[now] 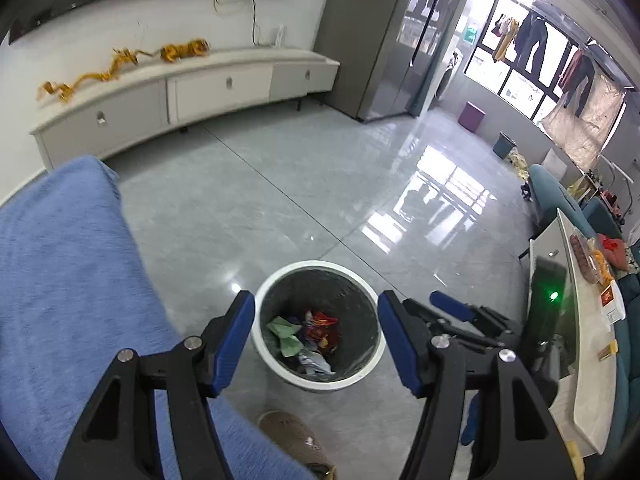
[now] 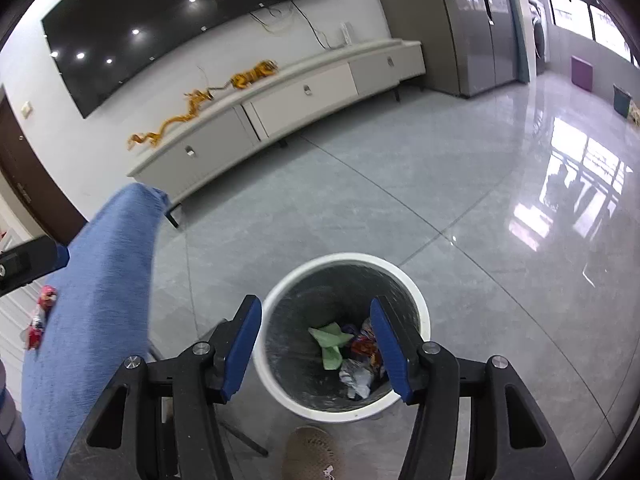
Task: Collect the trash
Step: 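Carry both items over the white bin and open both grippers to drop them, then move both grippers back toward the red wrappers on the table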
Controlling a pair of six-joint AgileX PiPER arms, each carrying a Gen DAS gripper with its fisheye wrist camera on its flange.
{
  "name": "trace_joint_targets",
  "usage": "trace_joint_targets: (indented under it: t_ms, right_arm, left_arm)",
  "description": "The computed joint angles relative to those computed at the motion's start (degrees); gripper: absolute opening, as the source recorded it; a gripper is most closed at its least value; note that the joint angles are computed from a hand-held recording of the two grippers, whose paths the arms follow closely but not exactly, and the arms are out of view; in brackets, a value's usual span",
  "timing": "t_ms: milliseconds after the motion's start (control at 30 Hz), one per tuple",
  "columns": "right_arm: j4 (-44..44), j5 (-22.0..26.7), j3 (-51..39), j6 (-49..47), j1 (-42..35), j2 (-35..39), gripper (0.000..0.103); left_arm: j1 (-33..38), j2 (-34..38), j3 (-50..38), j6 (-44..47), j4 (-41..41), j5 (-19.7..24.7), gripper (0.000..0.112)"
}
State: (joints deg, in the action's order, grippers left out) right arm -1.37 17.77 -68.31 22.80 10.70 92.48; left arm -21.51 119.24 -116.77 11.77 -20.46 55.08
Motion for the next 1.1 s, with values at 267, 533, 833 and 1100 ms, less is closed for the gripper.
trace_joint_targets:
  t_ms: [267, 533, 833, 1100]
  right_arm:
    - [-16.14, 2.91, -0.08, 15.26, 7.15, -7.44, 0.057]
    - [-30.2, 8.02, -1.9, 27.44, 15.73, -12.03, 0.06]
    - [-40.39, 16.57, -7.77, 34.47, 25.91, -12.23, 0.06]
    - [-46.17, 23.32, -14.61, 35.75, 35.14, -10.09, 0.061]
  left_arm:
    - [4.64, -15.61, 18.52, 4.47, -0.97, -6.32, 0.062]
    - [13.78, -27.26, 31.1, 9.83, -5.01, -9.4, 0.062]
    - [30.69, -34.75, 39.88, 21.65, -14.82, -8.01, 0.062]
    - [51.12, -37.84, 44.32, 35.97, -25.49, -3.31, 0.062]
